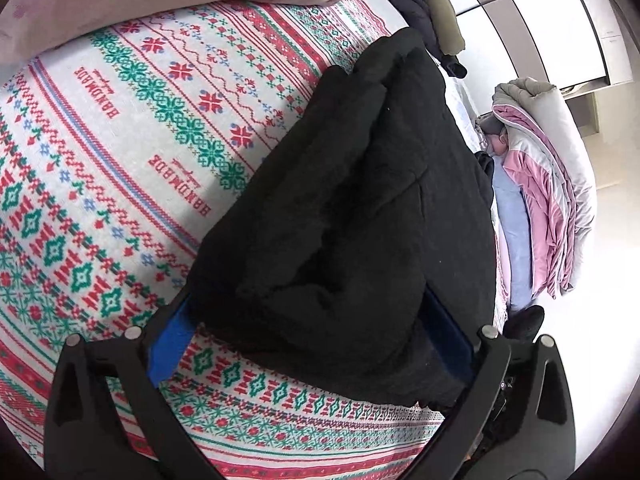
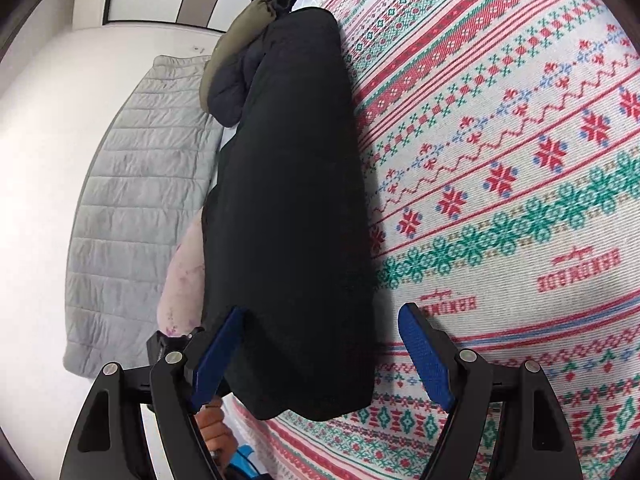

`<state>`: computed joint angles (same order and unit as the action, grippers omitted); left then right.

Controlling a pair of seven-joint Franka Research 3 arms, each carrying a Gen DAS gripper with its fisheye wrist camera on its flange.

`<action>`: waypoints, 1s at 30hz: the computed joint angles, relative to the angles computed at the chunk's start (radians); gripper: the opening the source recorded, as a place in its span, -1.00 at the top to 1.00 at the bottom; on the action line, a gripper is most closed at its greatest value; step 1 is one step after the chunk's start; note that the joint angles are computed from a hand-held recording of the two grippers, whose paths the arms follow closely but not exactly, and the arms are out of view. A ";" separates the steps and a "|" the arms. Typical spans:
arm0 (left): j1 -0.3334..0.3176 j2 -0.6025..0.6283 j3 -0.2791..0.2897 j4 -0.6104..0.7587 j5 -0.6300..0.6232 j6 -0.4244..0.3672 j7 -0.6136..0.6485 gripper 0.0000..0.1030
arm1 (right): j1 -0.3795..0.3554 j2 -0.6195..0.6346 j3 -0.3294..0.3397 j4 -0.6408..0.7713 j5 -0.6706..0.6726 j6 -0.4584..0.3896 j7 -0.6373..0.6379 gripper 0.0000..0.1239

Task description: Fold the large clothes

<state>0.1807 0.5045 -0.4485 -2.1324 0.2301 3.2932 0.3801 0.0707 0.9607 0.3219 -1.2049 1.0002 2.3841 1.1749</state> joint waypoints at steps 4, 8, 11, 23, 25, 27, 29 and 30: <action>0.064 0.026 -0.057 0.006 0.023 0.000 0.014 -0.97 | 0.002 0.022 0.017 0.020 0.018 0.000 -0.010 -0.34; 0.028 0.022 -0.020 0.003 0.012 0.020 -0.006 -0.98 | 0.011 0.044 0.028 0.044 0.026 0.000 -0.014 -0.37; -0.025 0.009 0.032 -0.001 0.002 0.039 -0.021 -0.73 | 0.016 0.049 0.029 0.051 0.028 0.007 -0.018 -0.39; -0.030 0.050 0.055 0.003 0.065 0.134 -0.119 -0.75 | 0.049 0.078 0.024 0.106 -0.017 0.037 0.006 -0.46; -0.062 0.046 0.086 0.009 0.058 0.131 -0.139 -0.76 | 0.060 0.101 0.017 0.150 -0.039 0.023 0.029 -0.47; -0.145 0.028 0.161 0.015 0.022 0.112 -0.143 -0.75 | 0.076 0.130 0.011 0.203 -0.063 0.018 0.057 -0.49; -0.219 0.012 0.226 0.018 -0.011 0.102 -0.135 -0.51 | 0.085 0.129 0.011 0.204 -0.078 0.040 0.063 -0.49; -0.248 0.006 0.251 0.015 -0.025 0.108 -0.129 -0.44 | 0.092 0.121 0.009 0.195 -0.088 0.058 0.058 -0.49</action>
